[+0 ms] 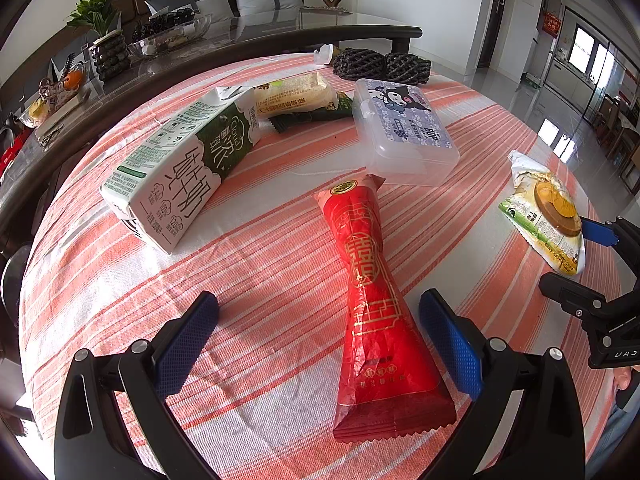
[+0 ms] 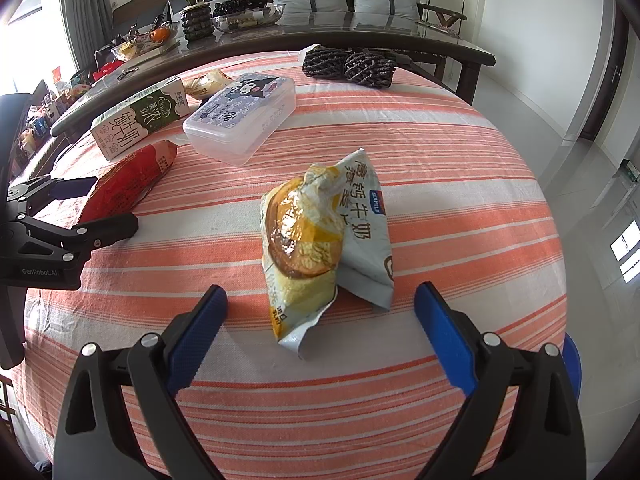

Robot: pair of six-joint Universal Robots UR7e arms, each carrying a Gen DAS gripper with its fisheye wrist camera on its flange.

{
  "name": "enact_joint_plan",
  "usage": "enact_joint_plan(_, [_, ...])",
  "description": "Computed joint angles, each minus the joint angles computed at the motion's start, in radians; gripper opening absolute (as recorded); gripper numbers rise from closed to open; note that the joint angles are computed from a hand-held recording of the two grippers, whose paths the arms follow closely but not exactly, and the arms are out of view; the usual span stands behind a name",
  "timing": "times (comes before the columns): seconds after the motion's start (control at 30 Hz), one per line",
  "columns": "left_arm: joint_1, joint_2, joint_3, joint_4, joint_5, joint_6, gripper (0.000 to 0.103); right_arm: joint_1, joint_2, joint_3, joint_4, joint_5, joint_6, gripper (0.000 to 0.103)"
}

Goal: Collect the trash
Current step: 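Hold the yellow snack bag in the right tool while the left tool hovers over the red wrapper, then close the left tool on the long red wrapper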

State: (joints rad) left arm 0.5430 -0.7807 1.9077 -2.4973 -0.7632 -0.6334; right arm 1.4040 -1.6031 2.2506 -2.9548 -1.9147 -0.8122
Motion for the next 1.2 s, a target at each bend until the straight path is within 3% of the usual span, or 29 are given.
enact_joint_plan(0.83, [0.001,0.001,0.000,-0.001,0.000,0.001,0.099,-0.002,-0.003,-0.002,0.011,0.007,0.002,0.093])
enact_joint_plan(0.9, [0.001,0.001,0.000,-0.001,0.000,0.001,0.099,-0.011,-0.013,-0.007,0.041,0.028,0.007,0.093])
enact_joint_plan(1.03, [0.000,0.000,0.000,0.000,0.000,0.000,0.099,-0.044,-0.062,-0.052,0.216,0.101,0.029,0.094])
enact_joint_plan(1.2, [0.000,0.001,0.000,-0.001,0.000,0.001,0.099,-0.036,-0.087,-0.108,0.347,0.067,0.053,0.094])
